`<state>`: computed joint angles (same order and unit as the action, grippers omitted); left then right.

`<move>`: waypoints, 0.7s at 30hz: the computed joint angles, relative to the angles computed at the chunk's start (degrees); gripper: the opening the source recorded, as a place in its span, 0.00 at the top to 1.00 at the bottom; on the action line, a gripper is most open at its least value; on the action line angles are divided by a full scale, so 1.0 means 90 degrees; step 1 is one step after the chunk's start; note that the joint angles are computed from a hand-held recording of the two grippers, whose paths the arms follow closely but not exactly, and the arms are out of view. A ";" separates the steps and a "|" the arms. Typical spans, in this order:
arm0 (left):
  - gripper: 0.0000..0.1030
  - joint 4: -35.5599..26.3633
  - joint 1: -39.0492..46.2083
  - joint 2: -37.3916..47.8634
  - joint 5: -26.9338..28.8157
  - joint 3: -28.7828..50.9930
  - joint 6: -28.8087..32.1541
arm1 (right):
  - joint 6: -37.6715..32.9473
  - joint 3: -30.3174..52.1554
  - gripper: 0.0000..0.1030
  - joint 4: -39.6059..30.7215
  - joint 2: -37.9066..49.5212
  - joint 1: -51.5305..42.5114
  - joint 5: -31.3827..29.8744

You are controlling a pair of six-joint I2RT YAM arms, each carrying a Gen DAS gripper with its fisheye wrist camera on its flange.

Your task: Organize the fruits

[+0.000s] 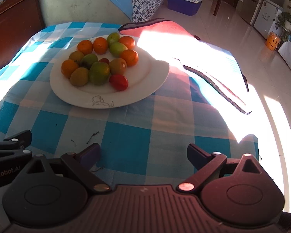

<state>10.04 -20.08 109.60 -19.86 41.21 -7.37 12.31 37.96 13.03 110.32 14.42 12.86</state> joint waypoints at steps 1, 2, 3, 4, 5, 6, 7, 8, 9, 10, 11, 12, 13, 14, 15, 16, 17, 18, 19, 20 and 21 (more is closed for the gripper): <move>0.09 0.0064 0.0031 -0.0049 0.0043 -0.0104 0.0004 | 0.0004 -0.0116 0.07 0.0135 -0.0043 0.0041 0.0017; 0.09 0.0133 0.0072 -0.0104 0.0082 -0.0225 0.0013 | 0.0002 -0.0216 0.07 0.0241 -0.0078 0.0083 0.0026; 0.09 0.0198 0.0102 -0.0152 0.0095 -0.0342 0.0014 | 0.0008 -0.0291 0.07 0.0314 -0.0103 0.0116 0.0022; 0.09 0.0251 0.0129 -0.0191 0.0101 -0.0444 0.0013 | 0.0037 -0.0394 0.07 0.0386 -0.0152 0.0147 -0.0012; 0.09 0.0291 0.0154 -0.0213 0.0111 -0.0512 0.0014 | 0.0093 -0.0470 0.07 0.0432 -0.0192 0.0179 -0.0039; 0.09 0.0357 0.0194 -0.0268 0.0135 -0.0634 0.0013 | 0.0157 -0.0550 0.07 0.0482 -0.0235 0.0213 -0.0061; 0.09 0.0402 0.0228 -0.0316 0.0153 -0.0723 0.0012 | 0.0201 -0.0616 0.07 0.0517 -0.0274 0.0238 -0.0079; 0.09 0.0447 0.0260 -0.0359 0.0166 -0.0804 0.0013 | 0.0252 -0.0714 0.07 0.0580 -0.0330 0.0275 -0.0110; 0.09 0.0499 0.0302 -0.0418 0.0177 -0.0903 0.0014 | 0.0277 -0.0810 0.07 0.0643 -0.0386 0.0303 -0.0143; 0.09 0.0519 0.0324 -0.0450 0.0177 -0.0954 0.0004 | 0.0293 -0.0927 0.07 0.0749 -0.0441 0.0332 -0.0195; 0.09 0.0534 0.0356 -0.0486 0.0183 -0.1010 -0.0016 | 0.0286 -0.1051 0.07 0.0870 -0.0492 0.0348 -0.0278; 0.09 0.0534 0.0399 -0.0541 0.0212 -0.1079 -0.0047 | 0.0266 -0.1154 0.07 0.0964 -0.0535 0.0362 -0.0374; 0.09 0.0537 0.0440 -0.0577 0.0239 -0.1127 -0.0066 | 0.0258 -0.1240 0.07 0.1060 -0.0553 0.0390 -0.0444; 0.09 0.0541 0.0464 -0.0603 0.0234 -0.1164 -0.0074 | 0.0259 -0.1311 0.07 0.1164 -0.0551 0.0423 -0.0496; 0.09 0.0567 0.0498 -0.0642 0.0241 -0.1217 -0.0068 | 0.0246 -0.1384 0.07 0.1296 -0.0548 0.0455 -0.0508; 0.09 0.0586 0.0527 -0.0679 0.0242 -0.1261 -0.0068 | 0.0200 -0.1479 0.07 0.1497 -0.0535 0.0503 -0.0514; 0.09 0.0606 0.0564 -0.0707 0.0256 -0.1295 -0.0070 | 0.0134 -0.1551 0.07 0.1657 -0.0522 0.0530 -0.0555; 0.09 0.0616 0.0620 -0.0746 0.0298 -0.1333 -0.0083 | 0.0076 -0.1623 0.07 0.1798 -0.0522 0.0566 -0.0584; 0.09 0.0603 0.0674 -0.0775 0.0338 -0.1351 -0.0109 | 0.0016 -0.1695 0.07 0.1984 -0.0495 0.0601 -0.0604; 0.09 0.0596 0.0727 -0.0800 0.0366 -0.1372 -0.0131 | -0.0064 -0.1795 0.07 0.2257 -0.0450 0.0635 -0.0631; 0.09 0.0596 0.0776 -0.0820 0.0385 -0.1392 -0.0152 | -0.0172 -0.1927 0.07 0.2581 -0.0405 0.0680 -0.0661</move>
